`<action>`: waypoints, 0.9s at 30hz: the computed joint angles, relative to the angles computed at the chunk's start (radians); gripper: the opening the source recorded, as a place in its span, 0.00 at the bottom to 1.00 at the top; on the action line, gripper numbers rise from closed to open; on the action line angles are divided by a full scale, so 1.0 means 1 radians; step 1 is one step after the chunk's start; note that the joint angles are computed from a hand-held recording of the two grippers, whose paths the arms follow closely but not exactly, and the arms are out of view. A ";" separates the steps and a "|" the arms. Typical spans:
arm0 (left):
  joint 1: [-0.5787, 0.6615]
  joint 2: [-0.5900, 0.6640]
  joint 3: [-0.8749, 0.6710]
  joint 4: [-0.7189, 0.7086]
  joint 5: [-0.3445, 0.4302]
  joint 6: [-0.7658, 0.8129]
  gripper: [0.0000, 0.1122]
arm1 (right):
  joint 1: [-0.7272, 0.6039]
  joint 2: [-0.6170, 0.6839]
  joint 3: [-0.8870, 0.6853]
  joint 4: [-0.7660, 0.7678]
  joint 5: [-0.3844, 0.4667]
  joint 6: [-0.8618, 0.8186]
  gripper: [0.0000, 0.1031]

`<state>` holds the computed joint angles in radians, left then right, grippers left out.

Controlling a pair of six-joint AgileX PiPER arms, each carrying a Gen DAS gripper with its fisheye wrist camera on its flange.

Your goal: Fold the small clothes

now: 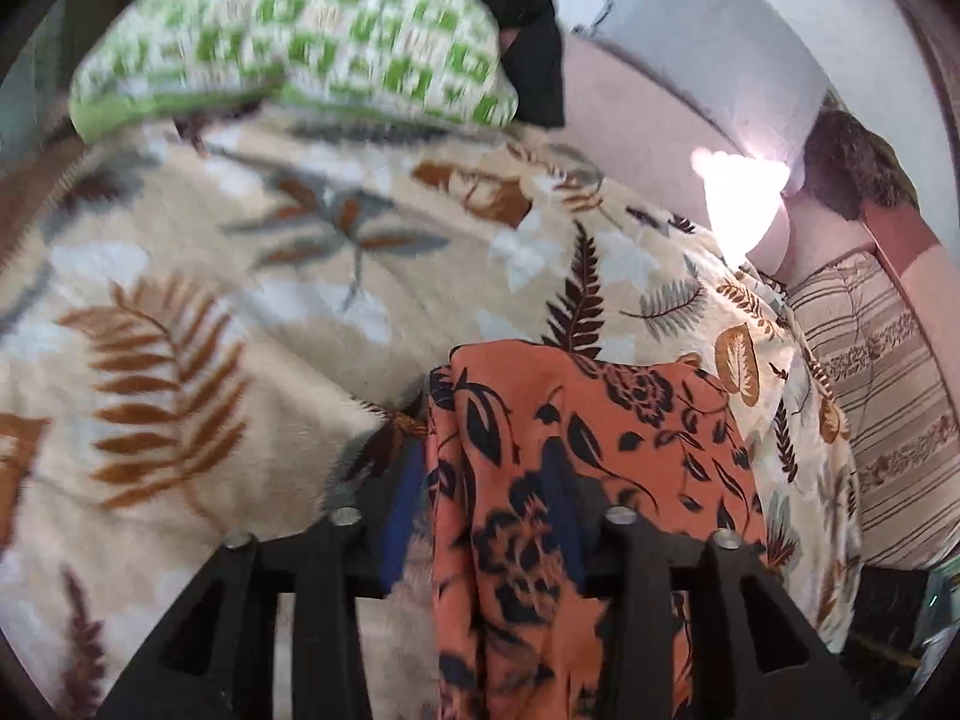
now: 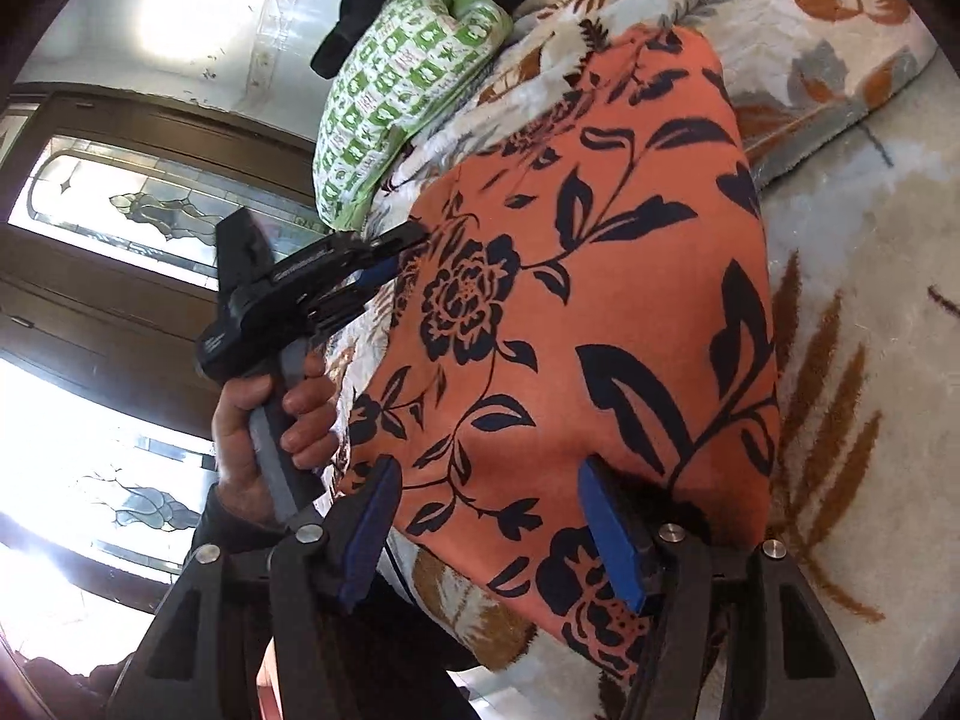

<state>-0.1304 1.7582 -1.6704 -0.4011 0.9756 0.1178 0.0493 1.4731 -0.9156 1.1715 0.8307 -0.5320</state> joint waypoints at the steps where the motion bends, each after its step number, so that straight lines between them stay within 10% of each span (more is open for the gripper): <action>1: -0.026 -0.065 0.054 0.085 -0.037 -0.047 0.49 | -0.005 -0.024 0.016 0.009 -0.001 -0.005 0.63; 10: -0.184 -0.400 0.356 0.509 -0.103 -0.388 0.66 | 0.032 -0.215 0.082 -0.155 -0.100 0.189 0.64; 22: -0.233 -0.452 0.440 0.535 -0.080 -0.429 0.66 | 0.027 0.027 -0.063 -0.080 -0.092 0.182 0.68; 27: -0.221 -0.438 0.465 0.521 -0.106 -0.411 0.66 | -0.013 -0.069 -0.053 -0.059 -0.069 0.178 0.68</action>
